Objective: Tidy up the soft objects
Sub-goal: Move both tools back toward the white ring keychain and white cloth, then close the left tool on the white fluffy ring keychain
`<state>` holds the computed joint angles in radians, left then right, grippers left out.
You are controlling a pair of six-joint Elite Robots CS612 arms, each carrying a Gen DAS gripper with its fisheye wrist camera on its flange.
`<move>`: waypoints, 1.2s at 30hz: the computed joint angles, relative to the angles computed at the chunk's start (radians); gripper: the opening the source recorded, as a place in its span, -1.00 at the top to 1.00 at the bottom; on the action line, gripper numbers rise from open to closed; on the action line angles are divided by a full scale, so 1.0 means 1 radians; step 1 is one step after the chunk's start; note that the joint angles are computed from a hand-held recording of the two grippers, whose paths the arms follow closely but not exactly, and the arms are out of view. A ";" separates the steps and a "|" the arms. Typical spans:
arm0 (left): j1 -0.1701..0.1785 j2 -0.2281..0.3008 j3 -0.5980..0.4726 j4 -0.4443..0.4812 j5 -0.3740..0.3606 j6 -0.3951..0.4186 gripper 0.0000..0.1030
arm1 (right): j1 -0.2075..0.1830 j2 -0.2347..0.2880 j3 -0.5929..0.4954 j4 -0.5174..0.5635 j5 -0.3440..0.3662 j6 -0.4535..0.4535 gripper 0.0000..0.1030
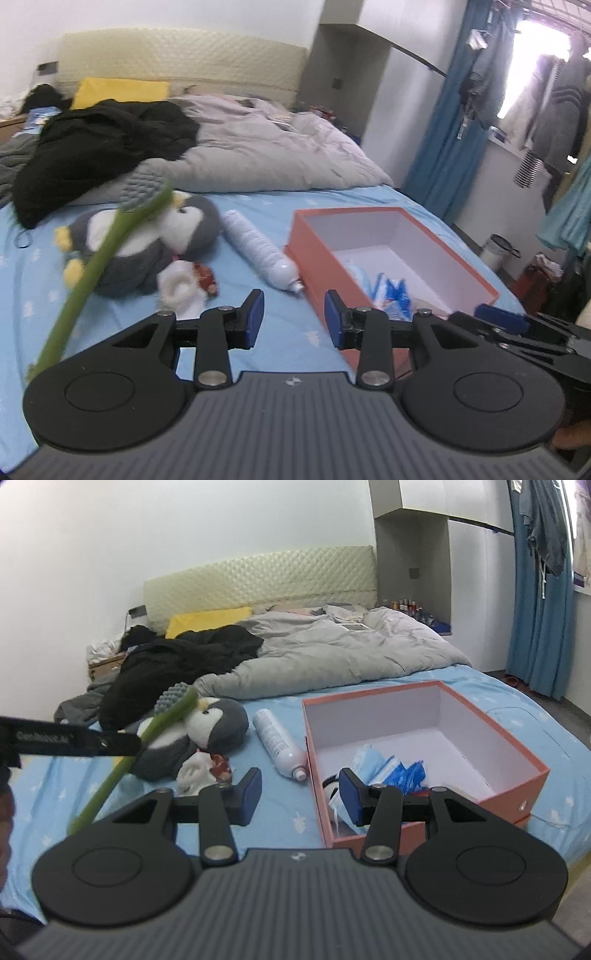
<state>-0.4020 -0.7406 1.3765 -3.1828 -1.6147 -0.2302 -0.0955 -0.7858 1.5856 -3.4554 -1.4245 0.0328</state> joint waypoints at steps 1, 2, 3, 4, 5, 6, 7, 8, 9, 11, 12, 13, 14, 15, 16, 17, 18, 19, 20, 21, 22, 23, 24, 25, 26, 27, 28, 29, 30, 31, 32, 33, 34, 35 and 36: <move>0.002 -0.007 0.014 -0.004 0.011 -0.007 0.20 | 0.002 0.001 0.004 -0.008 0.009 0.011 0.05; 0.005 -0.010 0.019 -0.006 0.010 -0.015 0.20 | 0.003 -0.001 0.011 -0.015 0.021 0.021 0.05; 0.008 -0.013 0.026 -0.010 0.004 -0.026 0.20 | 0.005 -0.002 0.016 -0.016 0.031 0.027 0.05; 0.010 -0.019 0.038 -0.013 0.000 -0.031 0.20 | 0.007 -0.005 0.023 -0.018 0.038 0.029 0.05; 0.011 -0.023 0.046 -0.016 0.004 -0.030 0.20 | 0.009 -0.008 0.030 -0.019 0.048 0.025 0.05; 0.010 -0.026 0.057 -0.023 0.017 -0.027 0.20 | 0.011 -0.010 0.036 -0.020 0.056 0.019 0.05; 0.008 -0.032 0.073 -0.034 0.030 -0.025 0.20 | 0.015 -0.011 0.040 -0.021 0.059 0.014 0.05; 0.007 -0.038 0.089 -0.043 0.035 -0.024 0.20 | 0.018 -0.013 0.045 -0.021 0.064 0.012 0.05; 0.006 -0.042 0.104 -0.053 0.038 -0.021 0.20 | 0.019 -0.015 0.050 -0.023 0.075 0.013 0.05; 0.000 -0.052 0.139 -0.082 0.065 -0.009 0.20 | 0.023 -0.018 0.059 -0.024 0.083 0.008 0.05; -0.002 -0.057 0.157 -0.093 0.082 -0.003 0.20 | 0.026 -0.019 0.063 -0.020 0.082 0.005 0.05; -0.003 -0.060 0.170 -0.096 0.093 -0.005 0.20 | 0.028 -0.020 0.066 -0.015 0.088 0.002 0.05; -0.003 -0.060 0.177 -0.092 0.098 -0.014 0.20 | 0.030 -0.022 0.069 -0.008 0.098 -0.003 0.05; 0.001 -0.061 0.186 -0.087 0.089 -0.033 0.20 | 0.032 -0.022 0.071 0.005 0.105 -0.009 0.05; 0.006 -0.062 0.192 -0.086 0.076 -0.049 0.20 | 0.034 -0.022 0.071 0.016 0.110 -0.013 0.05; 0.010 -0.060 0.193 -0.084 0.071 -0.061 0.20 | 0.036 -0.021 0.071 0.026 0.116 -0.014 0.05; 0.012 -0.058 0.196 -0.084 0.074 -0.071 0.20 | 0.037 -0.019 0.069 0.035 0.123 -0.014 0.05; 0.013 -0.056 0.198 -0.082 0.083 -0.079 0.20 | 0.038 -0.016 0.066 0.043 0.130 -0.014 0.05; 0.015 -0.052 0.196 -0.079 0.090 -0.085 0.20 | 0.039 -0.014 0.063 0.050 0.133 -0.016 0.05; 0.018 -0.048 0.194 -0.080 0.094 -0.095 0.20 | 0.042 -0.010 0.056 0.064 0.131 -0.019 0.05; 0.021 -0.043 0.191 -0.084 0.092 -0.105 0.20 | 0.044 -0.006 0.050 0.072 0.130 -0.020 0.05; 0.025 -0.036 0.184 -0.087 0.088 -0.119 0.20 | 0.045 0.000 0.040 0.084 0.133 -0.021 0.05; 0.029 -0.030 0.178 -0.087 0.085 -0.129 0.20 | 0.045 0.004 0.032 0.095 0.137 -0.022 0.05; 0.032 -0.021 0.168 -0.084 0.083 -0.137 0.20 | 0.046 0.011 0.021 0.109 0.139 -0.023 0.05; 0.034 -0.013 0.157 -0.079 0.085 -0.142 0.20 | 0.045 0.017 0.010 0.124 0.142 -0.025 0.05; 0.038 -0.004 0.145 -0.072 0.086 -0.146 0.20 | 0.045 0.023 -0.001 0.139 0.146 -0.028 0.05; 0.042 0.007 0.128 -0.062 0.085 -0.152 0.20 | 0.046 0.031 -0.016 0.157 0.149 -0.030 0.05; 0.046 0.018 0.111 -0.051 0.082 -0.158 0.20 | 0.046 0.040 -0.029 0.171 0.154 -0.033 0.05; 0.051 0.032 0.091 -0.042 0.076 -0.163 0.20 | 0.047 0.050 -0.046 0.190 0.159 -0.039 0.05; 0.056 0.048 0.069 -0.031 0.070 -0.168 0.20 | 0.049 0.060 -0.062 0.206 0.160 -0.046 0.05; 0.060 0.061 0.051 -0.022 0.064 -0.170 0.20 | 0.050 0.071 -0.081 0.224 0.161 -0.053 0.05; 0.066 0.079 0.026 -0.010 0.054 -0.169 0.20 | 0.052 0.085 -0.101 0.239 0.165 -0.058 0.05; 0.070 0.094 0.005 -0.003 0.045 -0.166 0.20 | 0.053 0.098 -0.120 0.252 0.168 -0.061 0.05; 0.075 0.112 -0.020 0.004 0.038 -0.165 0.20 | 0.054 0.111 -0.142 0.267 0.172 -0.066 0.05; 0.079 0.127 -0.042 0.014 0.033 -0.162 0.20 | 0.056 0.127 -0.165 0.281 0.178 -0.071 0.05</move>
<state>-0.3233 -0.6134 1.3348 -3.1687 -1.5818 -0.3926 -0.0397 -0.6589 1.4207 -3.1739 -1.2468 -0.0382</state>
